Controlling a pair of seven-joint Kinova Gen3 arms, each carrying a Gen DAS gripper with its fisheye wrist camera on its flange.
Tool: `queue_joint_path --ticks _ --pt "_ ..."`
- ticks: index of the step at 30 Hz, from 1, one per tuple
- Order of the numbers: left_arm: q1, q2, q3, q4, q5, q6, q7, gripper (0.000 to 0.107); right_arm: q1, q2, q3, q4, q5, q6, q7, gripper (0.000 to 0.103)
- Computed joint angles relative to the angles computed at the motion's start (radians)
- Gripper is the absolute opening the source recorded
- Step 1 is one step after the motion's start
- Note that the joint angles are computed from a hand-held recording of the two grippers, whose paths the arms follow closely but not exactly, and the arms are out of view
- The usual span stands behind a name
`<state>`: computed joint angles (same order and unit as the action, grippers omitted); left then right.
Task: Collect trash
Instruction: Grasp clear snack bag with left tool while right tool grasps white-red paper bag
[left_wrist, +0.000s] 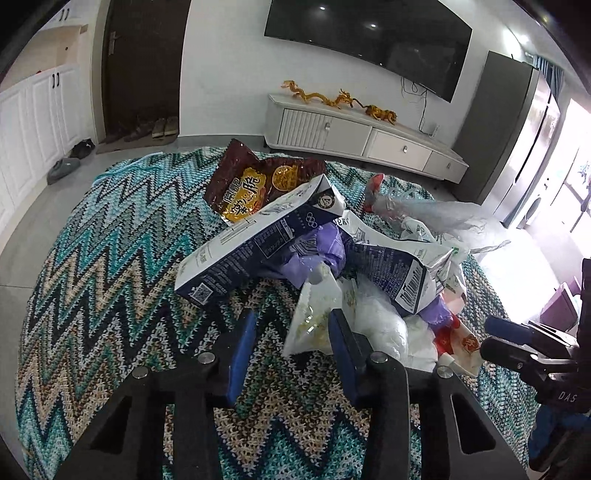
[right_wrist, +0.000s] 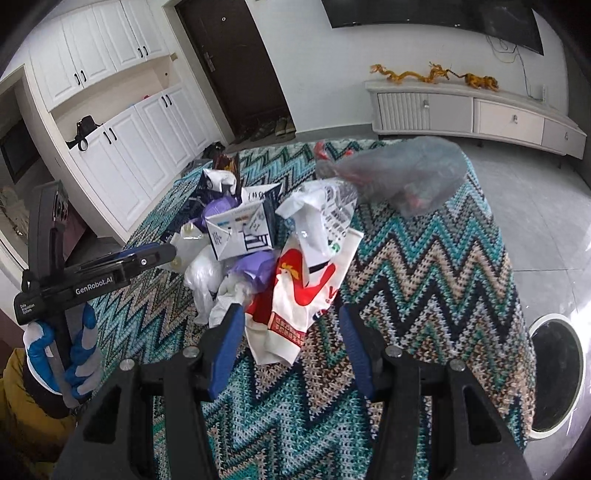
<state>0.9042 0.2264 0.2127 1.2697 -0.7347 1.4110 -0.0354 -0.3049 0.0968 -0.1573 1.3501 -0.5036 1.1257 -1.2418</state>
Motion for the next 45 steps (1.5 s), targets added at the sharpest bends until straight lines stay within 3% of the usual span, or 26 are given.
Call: queue_joint_path --ticks 13,17,21,22,26,32,45 --pt "-0.048 0.003 -0.013 0.033 0.061 -0.113 -0.036 0.031 0.002 0.089 -0.017 -0.009 -0.019 0.02 -0.009 0.051" --pt "-0.048 -0.006 -0.011 0.046 0.063 -0.137 -0.031 0.023 0.006 0.11 -0.024 -0.018 -0.037 0.019 -0.012 0.05" --pt "-0.035 -0.015 -0.001 0.052 0.045 -0.141 -0.01 0.01 0.018 0.111 -0.027 -0.021 -0.067 0.038 -0.016 0.03" --pt "-0.027 -0.013 0.002 0.046 0.039 -0.129 -0.002 0.008 0.023 0.109 -0.027 -0.019 -0.074 0.043 -0.013 0.022" --pt "0.005 -0.011 0.01 0.034 0.019 -0.087 0.033 0.007 0.036 0.082 -0.018 0.0 -0.071 0.057 0.005 0.019" --pt "0.075 -0.016 0.028 0.015 -0.038 0.01 0.116 0.007 0.033 0.02 0.002 0.021 -0.016 0.067 0.007 0.019" --pt "0.224 -0.006 0.069 -0.08 -0.169 0.252 0.216 0.007 0.074 -0.125 0.069 0.087 -0.126 0.096 0.115 0.018"
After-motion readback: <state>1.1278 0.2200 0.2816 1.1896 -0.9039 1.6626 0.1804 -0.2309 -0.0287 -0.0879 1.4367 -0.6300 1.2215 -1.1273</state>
